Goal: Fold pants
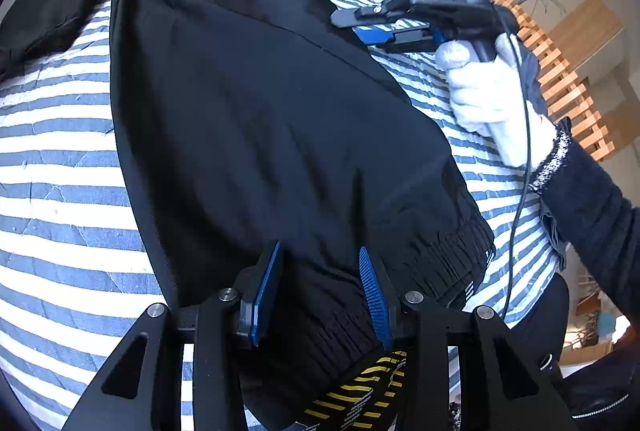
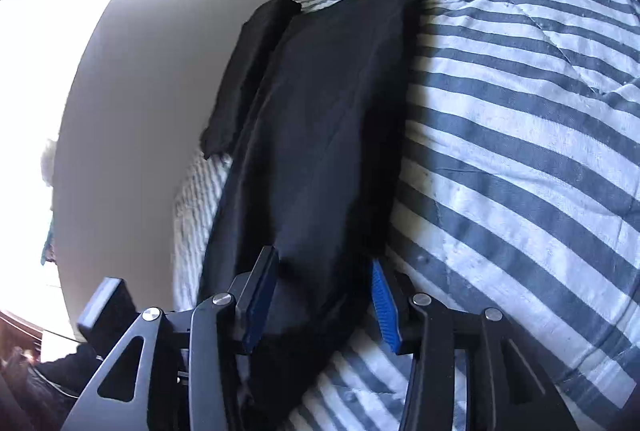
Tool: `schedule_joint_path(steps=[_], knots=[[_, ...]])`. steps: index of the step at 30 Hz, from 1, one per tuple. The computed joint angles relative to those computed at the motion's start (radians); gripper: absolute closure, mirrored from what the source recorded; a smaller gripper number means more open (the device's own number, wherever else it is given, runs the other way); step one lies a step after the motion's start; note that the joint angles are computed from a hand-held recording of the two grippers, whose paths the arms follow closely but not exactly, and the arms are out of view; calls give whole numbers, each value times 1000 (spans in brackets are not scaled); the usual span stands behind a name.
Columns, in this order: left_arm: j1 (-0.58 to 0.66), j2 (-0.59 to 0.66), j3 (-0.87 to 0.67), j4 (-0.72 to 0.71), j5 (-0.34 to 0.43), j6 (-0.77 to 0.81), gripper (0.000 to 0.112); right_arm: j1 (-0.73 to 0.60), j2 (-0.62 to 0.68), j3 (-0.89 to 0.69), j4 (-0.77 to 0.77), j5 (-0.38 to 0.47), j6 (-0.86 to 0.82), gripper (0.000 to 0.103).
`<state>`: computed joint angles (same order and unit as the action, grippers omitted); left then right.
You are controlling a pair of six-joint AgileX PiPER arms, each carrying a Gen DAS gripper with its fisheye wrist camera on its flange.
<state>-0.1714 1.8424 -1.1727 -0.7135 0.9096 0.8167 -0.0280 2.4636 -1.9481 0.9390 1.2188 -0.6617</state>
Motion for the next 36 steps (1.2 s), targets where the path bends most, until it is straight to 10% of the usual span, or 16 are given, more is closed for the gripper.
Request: schedule_joint_path(steps=[2,4,15,19,26,30,32,36], knots=[[19,-19,22,-3,4,23,69,18,-22,33,-17,-54,-2,95],[19,-27,31,3,-7,32,70,42,-68,66,-96,-122,39,99],[54,-131,118,47,-43,8,68,-13,-334,362,-275,-313,260,95],[117,-203,152,47,-88,-25,60,34,-557,689,-174,-363,124,57],[155,-147,152,74,-18,-98,61,301,-783,993,-320,-475,278,57],[158,-192,209,53,-53,-85,102,371,-803,1038,-403,-556,418,58],[183,-192,204,23,-27,-77,105,355,-801,1038,-337,-546,387,83],[196,-230,195,-20,19,-99,106,314,-834,1050,-275,-507,370,91]])
